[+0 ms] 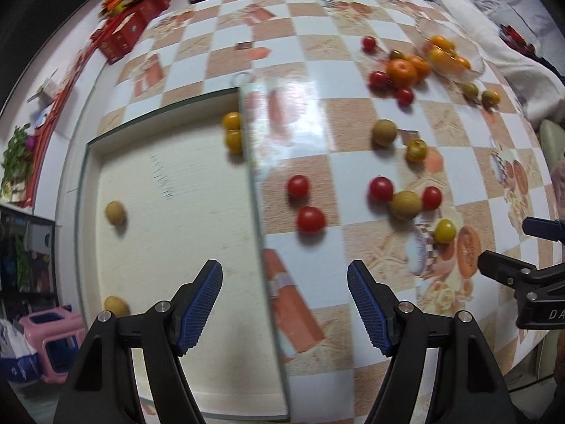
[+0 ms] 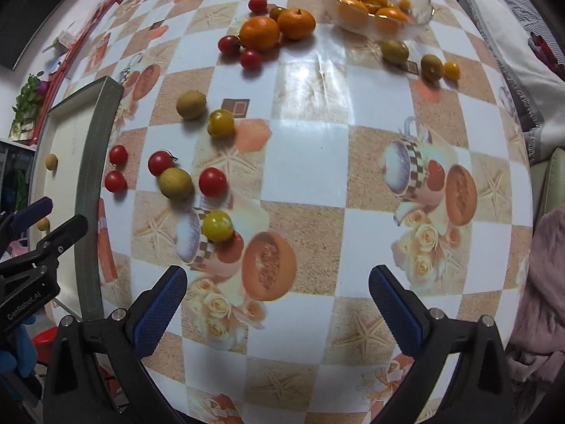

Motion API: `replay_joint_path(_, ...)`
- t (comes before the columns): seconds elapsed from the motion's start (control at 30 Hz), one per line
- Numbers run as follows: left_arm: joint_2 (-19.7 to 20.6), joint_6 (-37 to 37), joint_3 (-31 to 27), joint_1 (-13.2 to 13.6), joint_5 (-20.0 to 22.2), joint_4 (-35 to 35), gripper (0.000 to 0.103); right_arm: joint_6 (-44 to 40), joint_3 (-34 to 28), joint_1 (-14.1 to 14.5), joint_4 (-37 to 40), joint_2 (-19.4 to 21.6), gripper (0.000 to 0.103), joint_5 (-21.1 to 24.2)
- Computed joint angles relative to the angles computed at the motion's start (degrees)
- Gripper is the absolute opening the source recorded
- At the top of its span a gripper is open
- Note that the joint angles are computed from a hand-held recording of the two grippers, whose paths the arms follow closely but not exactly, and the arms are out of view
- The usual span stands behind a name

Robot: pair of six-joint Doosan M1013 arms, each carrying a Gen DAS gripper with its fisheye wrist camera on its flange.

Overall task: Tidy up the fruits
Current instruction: 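Grasp a brown fruit with the left gripper while the right grasps a yellow tomato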

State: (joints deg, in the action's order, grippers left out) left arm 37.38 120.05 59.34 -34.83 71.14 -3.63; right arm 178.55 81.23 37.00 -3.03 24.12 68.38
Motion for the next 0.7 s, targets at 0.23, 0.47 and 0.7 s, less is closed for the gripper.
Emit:
replay_joint_path(0.23,1.31,2.49,-2.16,-1.14,1.3,-1.82,0.075,-1.91,0.76,0.43,-1.36,0.16,0.103,-2.68)
replay_joint_path(0.47,6.51,0.98,-10.32,-2.48,4.68,-3.97,0.075,-2.06,-0.08,0.79,-3.63,1.63,0.076,-5.59)
replay_joint_path(0.7,10.34,-0.88,-14.97,-3.82,6.77,-4.57,0.075,1.28,0.28,1.33,-6.79,2.17,0.071,-7.99)
